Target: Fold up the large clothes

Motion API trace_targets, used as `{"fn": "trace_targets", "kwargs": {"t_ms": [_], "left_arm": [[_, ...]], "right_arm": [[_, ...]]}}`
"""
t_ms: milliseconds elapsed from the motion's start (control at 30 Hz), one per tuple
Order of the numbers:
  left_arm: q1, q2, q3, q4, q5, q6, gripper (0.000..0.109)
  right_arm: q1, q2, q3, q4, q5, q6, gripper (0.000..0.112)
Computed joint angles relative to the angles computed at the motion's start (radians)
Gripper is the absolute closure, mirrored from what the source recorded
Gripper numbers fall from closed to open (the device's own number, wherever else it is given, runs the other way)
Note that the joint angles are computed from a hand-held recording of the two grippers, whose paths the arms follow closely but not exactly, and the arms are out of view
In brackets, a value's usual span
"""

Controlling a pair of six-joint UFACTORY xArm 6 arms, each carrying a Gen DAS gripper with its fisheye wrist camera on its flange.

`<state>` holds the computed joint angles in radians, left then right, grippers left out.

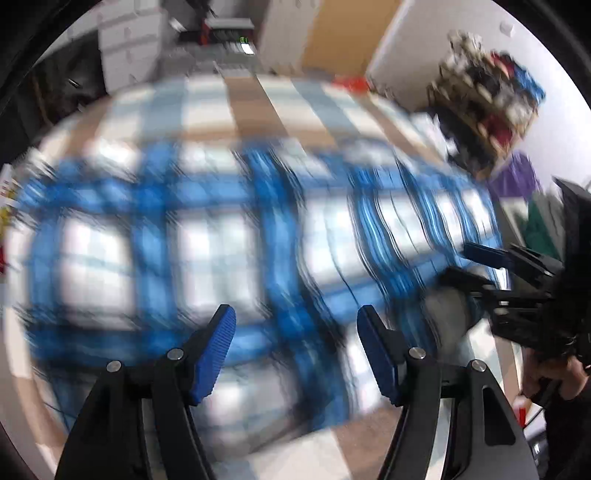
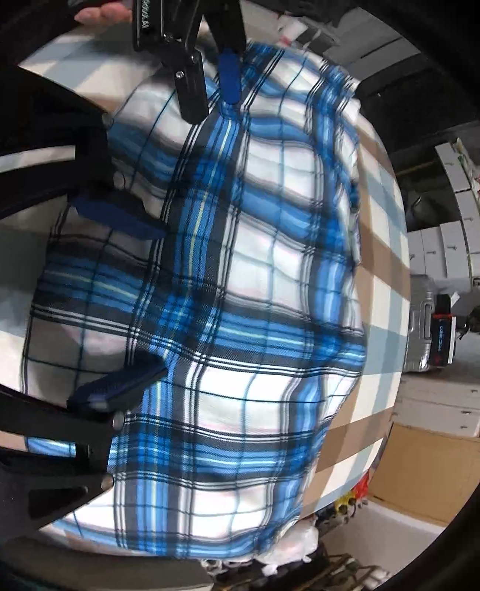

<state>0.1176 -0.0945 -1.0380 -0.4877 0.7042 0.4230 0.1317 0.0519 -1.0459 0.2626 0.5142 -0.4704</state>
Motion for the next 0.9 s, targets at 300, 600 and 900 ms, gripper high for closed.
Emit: {"fn": "trace_targets", "kwargs": {"t_ms": [300, 600, 900], "left_arm": [[0.073, 0.169, -0.138, 0.086, 0.017, -0.09, 0.045], [0.084, -0.051, 0.059, 0.019, -0.131, 0.024, 0.043], [0.07, 0.004, 0.084, 0.342, -0.102, -0.244, 0.035]], "right_arm": [[-0.002, 0.274, -0.383, -0.267, 0.095, 0.258, 0.055], [-0.025, 0.203, -0.298, -0.135, 0.074, 0.139, 0.056], [-0.106, 0.109, -0.105, -0.276, 0.007, 0.186, 0.054]]}}
